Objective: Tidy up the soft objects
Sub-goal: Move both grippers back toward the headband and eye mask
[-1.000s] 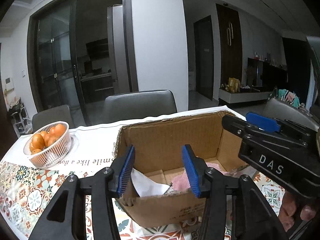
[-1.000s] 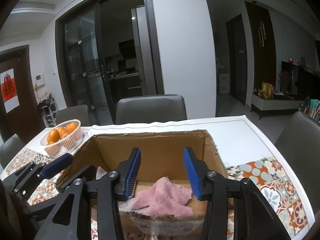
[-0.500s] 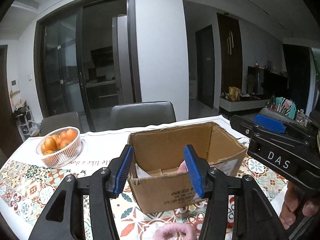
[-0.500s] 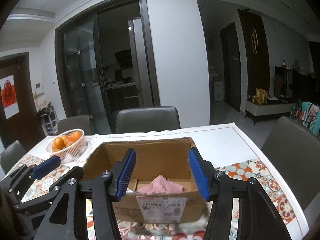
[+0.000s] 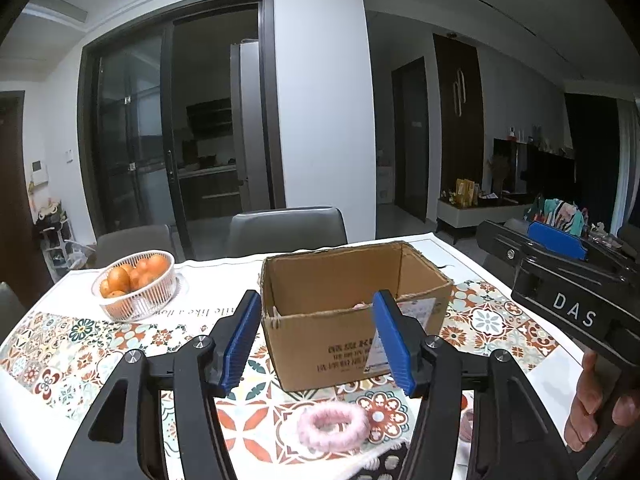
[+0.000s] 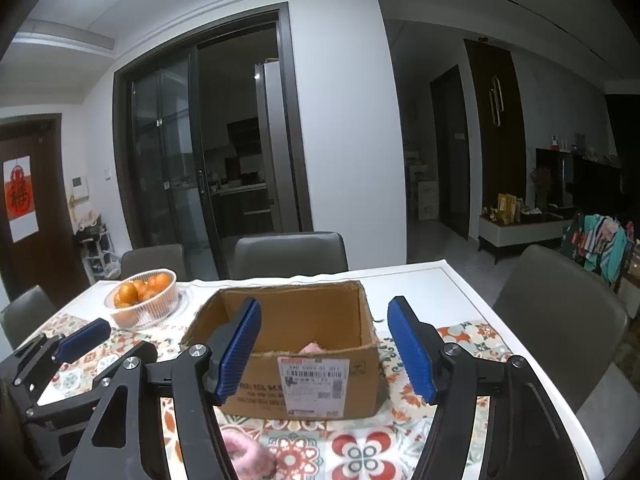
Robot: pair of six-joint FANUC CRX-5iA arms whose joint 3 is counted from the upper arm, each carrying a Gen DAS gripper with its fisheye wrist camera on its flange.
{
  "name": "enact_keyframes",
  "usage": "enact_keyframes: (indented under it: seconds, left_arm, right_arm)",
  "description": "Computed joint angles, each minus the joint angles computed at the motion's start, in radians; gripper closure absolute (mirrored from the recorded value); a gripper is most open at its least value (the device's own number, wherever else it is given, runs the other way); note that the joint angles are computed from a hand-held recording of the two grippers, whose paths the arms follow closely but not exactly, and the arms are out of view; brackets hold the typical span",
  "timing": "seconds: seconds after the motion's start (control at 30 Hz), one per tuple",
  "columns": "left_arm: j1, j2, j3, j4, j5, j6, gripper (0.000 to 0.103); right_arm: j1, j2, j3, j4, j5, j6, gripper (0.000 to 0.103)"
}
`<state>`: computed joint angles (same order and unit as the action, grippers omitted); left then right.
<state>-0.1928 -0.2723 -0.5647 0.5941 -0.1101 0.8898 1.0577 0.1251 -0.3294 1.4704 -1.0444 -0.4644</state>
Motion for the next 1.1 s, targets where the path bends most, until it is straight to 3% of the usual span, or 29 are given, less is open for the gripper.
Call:
enact_keyframes:
  seconds: [0.07, 0.2, 0.37, 0.77, 0.83, 1.1]
  left_arm:
    - [0.003, -0.016, -0.01, -0.002, -0.004, 0.002, 0.043]
    - [0.013, -0.045, 0.005, -0.158, -0.037, 0.145, 0.041]
    - [0.009, -0.083, -0.007, -0.256, -0.065, 0.227, 0.04]
    - [-0.004, -0.128, -0.031, -0.41, -0.195, 0.397, 0.036]
    - [-0.013, -0.125, -0.017, -0.483, -0.223, 0.471, 0.035]
    - [-0.039, -0.111, -0.022, -0.55, -0.275, 0.544, 0.03]
  right_arm:
    - [0.013, -0.012, -0.015, -0.001, -0.016, -0.006, 0.034]
    - [0.04, -0.023, -0.032, -0.01, -0.043, -0.018, 0.032]
    - [0.07, -0.033, -0.053, -0.032, -0.071, -0.03, 0.032]
    - [0.13, -0.066, -0.12, -0.128, -0.08, -0.047, 0.032]
    - [0.138, -0.07, -0.131, -0.147, -0.077, -0.035, 0.032]
    - [0.162, -0.086, -0.165, -0.226, -0.055, -0.012, 0.032]
